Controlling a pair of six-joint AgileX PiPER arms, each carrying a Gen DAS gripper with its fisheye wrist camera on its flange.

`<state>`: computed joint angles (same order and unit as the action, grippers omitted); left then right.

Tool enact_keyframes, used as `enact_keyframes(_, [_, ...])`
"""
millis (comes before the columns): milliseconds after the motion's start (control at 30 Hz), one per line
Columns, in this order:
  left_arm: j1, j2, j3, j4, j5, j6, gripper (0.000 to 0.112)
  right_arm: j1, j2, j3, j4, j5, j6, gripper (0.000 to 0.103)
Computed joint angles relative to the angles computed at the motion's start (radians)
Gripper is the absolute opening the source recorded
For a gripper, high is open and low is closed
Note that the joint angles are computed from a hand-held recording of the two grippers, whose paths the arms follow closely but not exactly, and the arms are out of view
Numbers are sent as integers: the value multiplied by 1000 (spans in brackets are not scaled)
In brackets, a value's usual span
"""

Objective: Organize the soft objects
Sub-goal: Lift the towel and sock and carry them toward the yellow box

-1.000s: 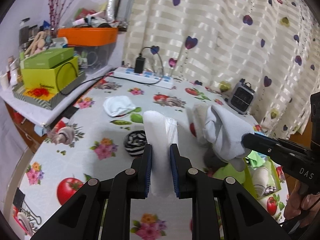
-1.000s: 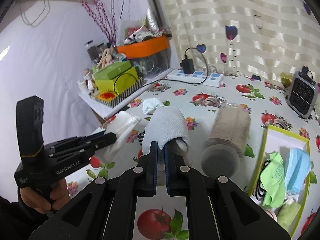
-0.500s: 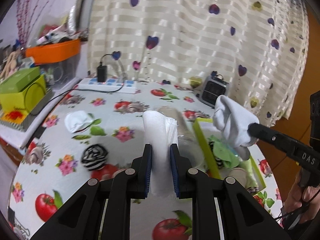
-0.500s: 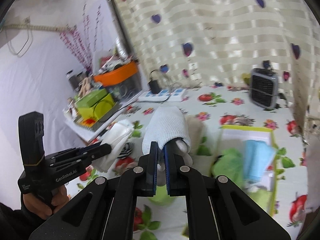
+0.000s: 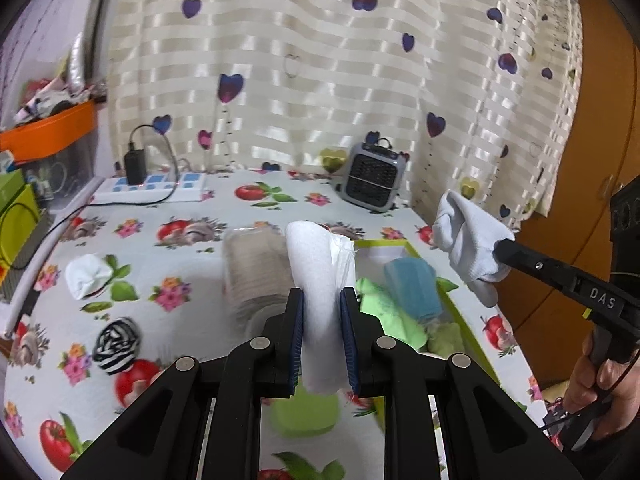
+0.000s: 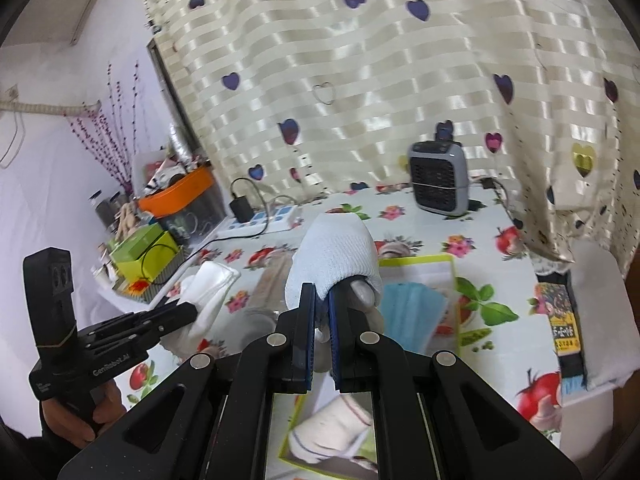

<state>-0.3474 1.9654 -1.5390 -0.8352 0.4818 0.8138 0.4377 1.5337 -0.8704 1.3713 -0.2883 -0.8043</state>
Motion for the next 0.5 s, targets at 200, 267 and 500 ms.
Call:
enact_keyframes(200, [-41,48,-67,30,25,-62,17,-34,-16,47,-61,1,80,7])
enact_keyframes(267, [-52,67,-87,41,38,-82,17,-42,-15,65,-94,3,122,7])
enact_keyframes(500, [-96,162,-185,103,98,-178,17,-104,32,99,-271,40,327,7])
